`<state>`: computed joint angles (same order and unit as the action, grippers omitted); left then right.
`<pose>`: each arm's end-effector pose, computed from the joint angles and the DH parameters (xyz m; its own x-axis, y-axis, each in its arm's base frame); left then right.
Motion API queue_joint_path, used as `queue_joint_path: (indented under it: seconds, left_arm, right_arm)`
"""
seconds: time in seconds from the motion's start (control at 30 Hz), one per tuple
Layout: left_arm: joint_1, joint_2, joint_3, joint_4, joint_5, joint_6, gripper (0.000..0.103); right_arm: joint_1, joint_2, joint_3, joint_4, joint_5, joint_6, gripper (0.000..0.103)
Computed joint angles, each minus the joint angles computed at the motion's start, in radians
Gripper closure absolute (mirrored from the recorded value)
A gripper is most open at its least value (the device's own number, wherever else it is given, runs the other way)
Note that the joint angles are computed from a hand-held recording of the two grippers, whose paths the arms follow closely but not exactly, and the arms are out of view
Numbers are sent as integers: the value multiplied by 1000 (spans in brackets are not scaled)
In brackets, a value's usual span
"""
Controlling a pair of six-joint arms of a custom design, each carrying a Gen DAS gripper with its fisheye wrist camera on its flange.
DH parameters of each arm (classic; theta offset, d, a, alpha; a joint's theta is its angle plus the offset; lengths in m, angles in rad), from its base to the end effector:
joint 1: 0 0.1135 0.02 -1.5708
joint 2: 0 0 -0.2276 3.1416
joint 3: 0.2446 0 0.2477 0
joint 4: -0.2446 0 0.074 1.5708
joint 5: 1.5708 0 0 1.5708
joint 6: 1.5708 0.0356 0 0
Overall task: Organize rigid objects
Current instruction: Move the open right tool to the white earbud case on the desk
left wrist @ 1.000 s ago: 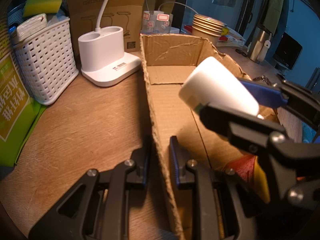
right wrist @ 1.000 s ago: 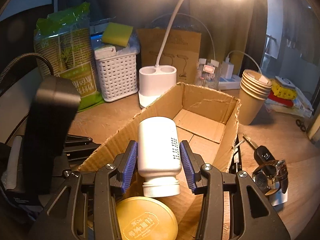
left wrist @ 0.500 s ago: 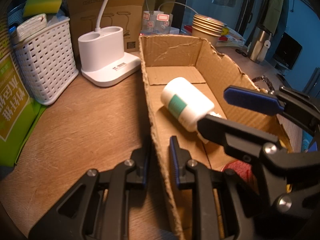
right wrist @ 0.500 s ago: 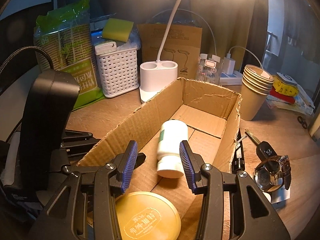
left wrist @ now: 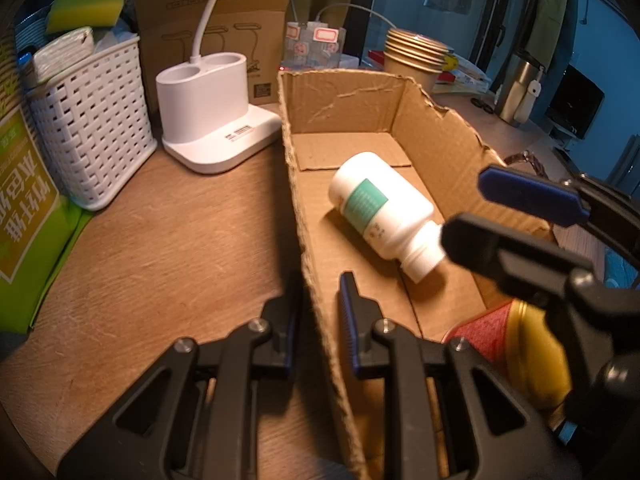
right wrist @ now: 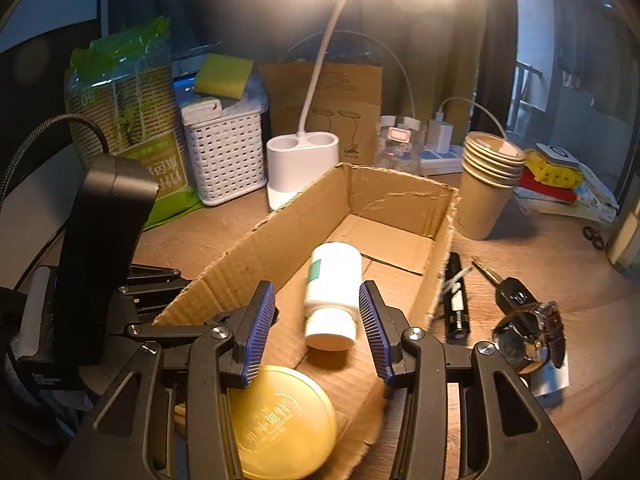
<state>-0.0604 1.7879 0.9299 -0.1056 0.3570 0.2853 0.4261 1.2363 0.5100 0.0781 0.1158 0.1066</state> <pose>0.3315 -0.0325 0.1050 -0.7147 0.3074 -0.6283 0.4760 0.8719 -0.1148 0.2311 0.1004 0.1477 -0.5814 -0.1478 -0.8001 -0.2663 0.9638 0.0155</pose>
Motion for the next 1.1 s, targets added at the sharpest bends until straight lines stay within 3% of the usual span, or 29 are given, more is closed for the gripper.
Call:
queue_joint_path:
  seconds: [0.43,0.6,1.1]
  left_arm:
    - [4,4,5,-2,2,3,83]
    - [4,4,5,-2,2,3,83]
    - [5,5,6,-3,3,3,83]
  right_arm:
    - [-64,-147,-74,-44,-11,2,56]
    - [-97,-210,-97,-63,-18,11,49]
    - [-354,-312,-173,-100,-51,-8,48]
